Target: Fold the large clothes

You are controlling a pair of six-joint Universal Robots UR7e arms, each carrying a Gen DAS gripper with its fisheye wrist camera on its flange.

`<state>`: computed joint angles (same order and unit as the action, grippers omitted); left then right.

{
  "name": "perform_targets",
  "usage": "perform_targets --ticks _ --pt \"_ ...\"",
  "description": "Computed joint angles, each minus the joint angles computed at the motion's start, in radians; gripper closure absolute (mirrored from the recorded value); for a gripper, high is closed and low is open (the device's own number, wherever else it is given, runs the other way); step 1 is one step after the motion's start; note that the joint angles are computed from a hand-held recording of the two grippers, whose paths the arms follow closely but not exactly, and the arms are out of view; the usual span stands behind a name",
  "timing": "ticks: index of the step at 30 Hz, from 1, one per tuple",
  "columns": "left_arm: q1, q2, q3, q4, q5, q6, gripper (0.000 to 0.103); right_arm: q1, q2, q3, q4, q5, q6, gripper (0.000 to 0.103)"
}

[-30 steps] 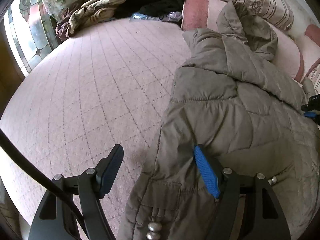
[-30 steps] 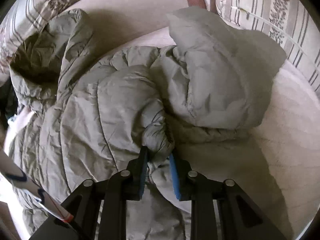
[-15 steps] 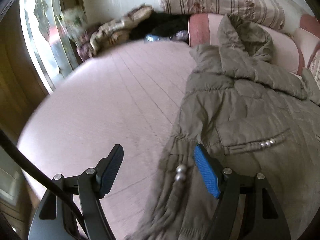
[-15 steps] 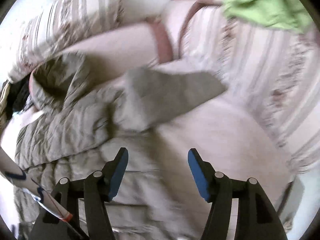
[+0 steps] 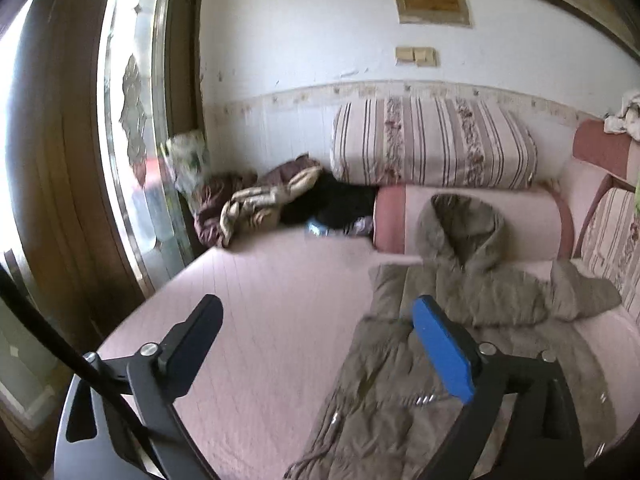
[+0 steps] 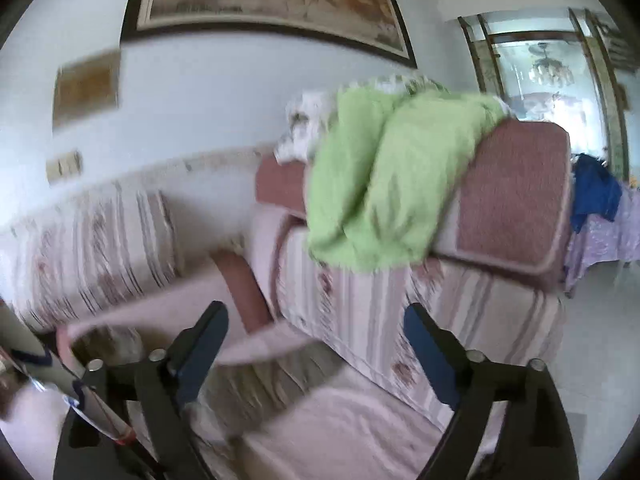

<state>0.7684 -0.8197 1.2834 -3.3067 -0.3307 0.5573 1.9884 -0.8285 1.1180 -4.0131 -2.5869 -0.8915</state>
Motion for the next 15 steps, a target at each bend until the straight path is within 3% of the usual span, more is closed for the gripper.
perform_targets --ticks 2,6,8,9,11,15 --pt "0.006 0.038 -0.061 0.075 0.001 -0.031 0.007 -0.012 -0.047 0.040 0.175 0.036 0.177 0.007" --pt "0.059 0.080 -0.137 0.426 -0.069 -0.312 0.007 -0.113 -0.124 0.137 0.566 0.120 0.583 0.008" --pt "0.095 0.108 -0.182 0.569 -0.133 -0.418 0.007 -0.194 -0.113 0.131 0.712 0.125 0.725 0.017" --pt "0.109 0.127 -0.203 0.596 -0.163 -0.429 0.007 -0.242 -0.106 0.128 0.783 0.134 0.810 0.028" --pt "0.133 0.166 -0.249 0.616 -0.194 -0.417 0.007 -0.318 -0.109 0.131 0.905 0.184 0.947 0.038" --pt "0.176 0.268 -0.375 0.603 -0.202 -0.334 0.007 -0.457 -0.071 0.073 1.035 0.285 1.174 0.039"
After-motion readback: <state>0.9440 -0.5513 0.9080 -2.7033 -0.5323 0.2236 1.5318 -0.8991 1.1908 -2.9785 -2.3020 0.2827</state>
